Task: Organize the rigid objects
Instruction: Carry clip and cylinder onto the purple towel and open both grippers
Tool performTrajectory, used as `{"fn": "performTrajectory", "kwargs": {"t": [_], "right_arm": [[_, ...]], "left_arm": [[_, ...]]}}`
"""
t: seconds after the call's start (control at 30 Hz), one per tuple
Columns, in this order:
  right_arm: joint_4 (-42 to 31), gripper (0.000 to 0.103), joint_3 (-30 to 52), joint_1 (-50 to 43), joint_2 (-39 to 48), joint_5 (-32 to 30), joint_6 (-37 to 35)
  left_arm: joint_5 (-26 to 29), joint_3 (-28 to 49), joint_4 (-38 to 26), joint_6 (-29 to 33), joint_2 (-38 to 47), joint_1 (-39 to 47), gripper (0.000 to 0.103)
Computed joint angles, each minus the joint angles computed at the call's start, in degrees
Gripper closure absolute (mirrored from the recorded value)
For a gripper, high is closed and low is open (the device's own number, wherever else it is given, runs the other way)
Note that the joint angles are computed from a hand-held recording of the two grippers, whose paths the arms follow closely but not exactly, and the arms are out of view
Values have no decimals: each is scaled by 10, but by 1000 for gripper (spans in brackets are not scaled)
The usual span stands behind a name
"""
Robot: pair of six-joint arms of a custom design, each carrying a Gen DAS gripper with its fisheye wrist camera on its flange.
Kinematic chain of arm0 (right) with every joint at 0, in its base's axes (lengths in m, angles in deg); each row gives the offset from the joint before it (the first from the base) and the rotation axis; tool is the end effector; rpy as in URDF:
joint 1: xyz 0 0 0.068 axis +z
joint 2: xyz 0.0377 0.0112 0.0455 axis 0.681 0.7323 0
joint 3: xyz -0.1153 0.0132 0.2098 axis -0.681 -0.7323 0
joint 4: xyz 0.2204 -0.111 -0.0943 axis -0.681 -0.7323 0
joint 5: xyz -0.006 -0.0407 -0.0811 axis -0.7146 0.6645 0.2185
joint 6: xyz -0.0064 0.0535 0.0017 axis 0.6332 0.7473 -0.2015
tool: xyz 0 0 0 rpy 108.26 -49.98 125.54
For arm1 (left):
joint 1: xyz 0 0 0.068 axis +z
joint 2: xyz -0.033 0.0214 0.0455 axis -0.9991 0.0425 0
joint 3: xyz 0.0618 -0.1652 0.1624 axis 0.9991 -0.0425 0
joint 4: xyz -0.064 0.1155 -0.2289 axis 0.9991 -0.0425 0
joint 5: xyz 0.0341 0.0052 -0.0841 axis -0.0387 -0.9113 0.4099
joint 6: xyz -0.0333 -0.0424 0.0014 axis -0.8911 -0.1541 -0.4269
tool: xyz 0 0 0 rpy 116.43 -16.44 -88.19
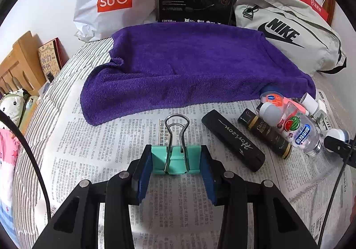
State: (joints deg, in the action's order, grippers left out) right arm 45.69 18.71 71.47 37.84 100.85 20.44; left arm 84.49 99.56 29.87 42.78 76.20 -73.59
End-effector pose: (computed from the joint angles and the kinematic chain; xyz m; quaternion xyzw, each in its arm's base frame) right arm 0.2645 0.1282 0.0660 0.2785 0.9327 -0.0592 0.2214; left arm 0.3769 0.0799 0.0510 0.2135 0.9266 -0.0716 0.3011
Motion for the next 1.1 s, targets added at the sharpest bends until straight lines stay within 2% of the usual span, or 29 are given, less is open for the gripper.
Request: {"fn": "performTrajectory", "kwargs": {"t": [0.2, 0.43, 0.8, 0.93, 1.1], "right_arm": [[5, 28, 1, 6, -3, -23, -33], [51, 28, -25, 5, -38, -43, -66], [82, 28, -35, -7, -66, -52, -111], [83, 28, -33, -12, -76, -49, -130], [80, 28, -24, -20, -83, -51, -156]], "left_arm": [[16, 16, -26, 7, 6, 10, 64], [49, 90, -132, 13, 33, 34, 64], [65, 97, -169, 24, 9, 47, 64], [83, 123, -209, 27, 11, 51, 64], [92, 138, -227, 23, -2, 44, 64]]}}
